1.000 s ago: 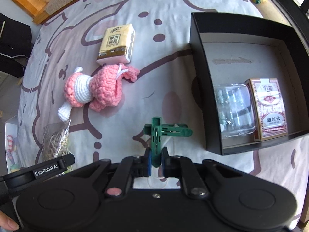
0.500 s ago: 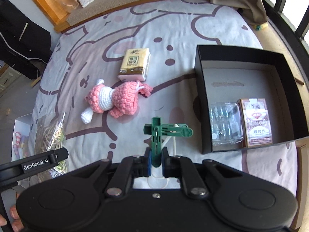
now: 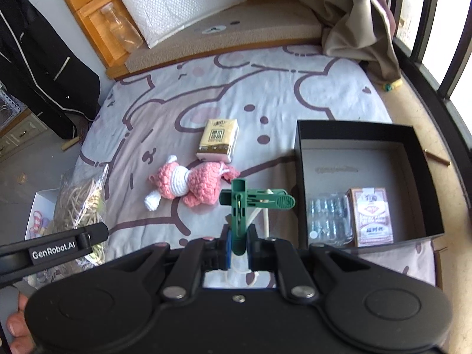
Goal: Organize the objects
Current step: 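Lift the cable bag with the left tool while the right tool lifts the green clip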
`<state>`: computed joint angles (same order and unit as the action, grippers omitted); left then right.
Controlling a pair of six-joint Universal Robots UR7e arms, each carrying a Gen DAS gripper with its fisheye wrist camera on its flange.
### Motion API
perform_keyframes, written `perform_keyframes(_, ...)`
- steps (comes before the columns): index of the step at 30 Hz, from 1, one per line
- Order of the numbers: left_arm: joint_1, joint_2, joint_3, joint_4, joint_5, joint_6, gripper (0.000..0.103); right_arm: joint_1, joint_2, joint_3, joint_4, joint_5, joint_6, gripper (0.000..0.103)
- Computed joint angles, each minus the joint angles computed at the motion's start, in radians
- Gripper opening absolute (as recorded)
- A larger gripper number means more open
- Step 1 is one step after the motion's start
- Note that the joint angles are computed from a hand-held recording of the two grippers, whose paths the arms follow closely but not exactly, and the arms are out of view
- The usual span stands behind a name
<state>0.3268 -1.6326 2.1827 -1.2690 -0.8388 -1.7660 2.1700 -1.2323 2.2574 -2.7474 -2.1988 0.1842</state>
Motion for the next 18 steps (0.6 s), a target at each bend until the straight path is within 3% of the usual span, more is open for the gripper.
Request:
perform_keyframes(7, -0.040, 0.035, -0.026, 0.040, 0.024, -0.005, 0.063, 0.034, -0.022, 0.015, -0.057, -0.057, -0.072, 0.010)
perform_keyframes(18, -0.080, 0.039, -0.043, 0.092, 0.046, -0.040, 0.063, 0.069, -0.051, 0.027, -0.123, -0.067, -0.132, 0.010)
